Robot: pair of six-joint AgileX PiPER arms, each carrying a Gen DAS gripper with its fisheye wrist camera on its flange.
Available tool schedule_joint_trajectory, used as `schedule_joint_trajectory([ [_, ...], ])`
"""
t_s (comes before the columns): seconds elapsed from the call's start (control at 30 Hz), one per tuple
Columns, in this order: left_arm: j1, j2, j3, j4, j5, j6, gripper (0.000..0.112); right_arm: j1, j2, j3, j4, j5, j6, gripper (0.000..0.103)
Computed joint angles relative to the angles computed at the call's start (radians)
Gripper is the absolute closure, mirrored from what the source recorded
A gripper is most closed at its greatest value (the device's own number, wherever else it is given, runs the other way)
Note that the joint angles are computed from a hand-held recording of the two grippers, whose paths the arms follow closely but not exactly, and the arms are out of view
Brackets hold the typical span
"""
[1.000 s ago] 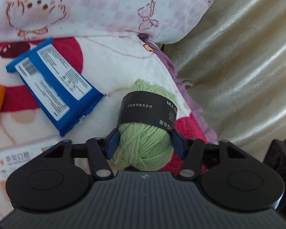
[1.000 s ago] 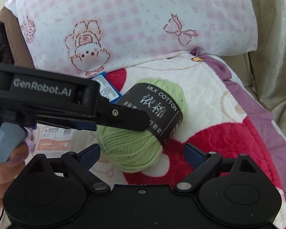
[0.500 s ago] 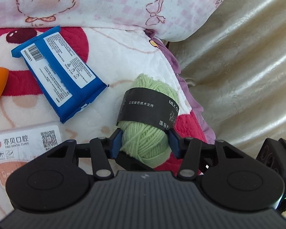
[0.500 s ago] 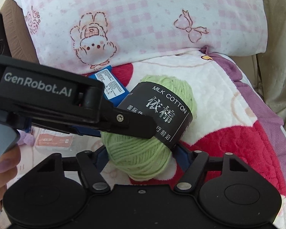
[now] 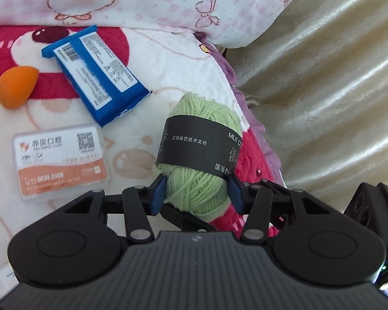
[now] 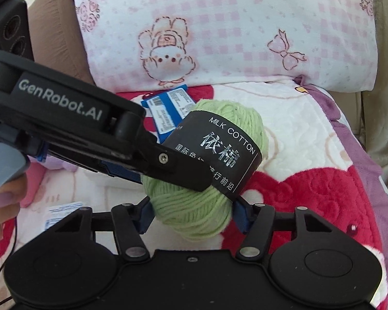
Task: Organize objects
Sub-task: 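Lift the yarn ball with the left tool and carry it over the pink box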
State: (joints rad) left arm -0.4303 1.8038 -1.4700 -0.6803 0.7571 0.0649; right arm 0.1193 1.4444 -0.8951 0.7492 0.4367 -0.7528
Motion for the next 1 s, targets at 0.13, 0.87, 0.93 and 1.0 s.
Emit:
schedule_joint_trajectory([
  [0.13, 0.011, -0.043, 0.042, 0.015, 0.021, -0.025, 0.063, 0.035, -0.032, 0.017, -0.037, 0.008, 0.068, 0.038],
  [0.87, 0.079, -0.43, 0.196, 0.24, 0.214, -0.192, 0.063, 0.347, -0.186, -0.13, -0.475, 0.227, 0.61, 0.038],
  [0.93, 0.095, -0.47, 0.205, 0.249, 0.237, -0.194, 0.063, 0.387, -0.195, -0.149, -0.506, 0.242, 0.661, 0.038],
  [1.0, 0.105, -0.51, 0.206, 0.269, 0.264, -0.203, 0.063, 0.425, -0.199, -0.174, -0.537, 0.259, 0.714, 0.038],
])
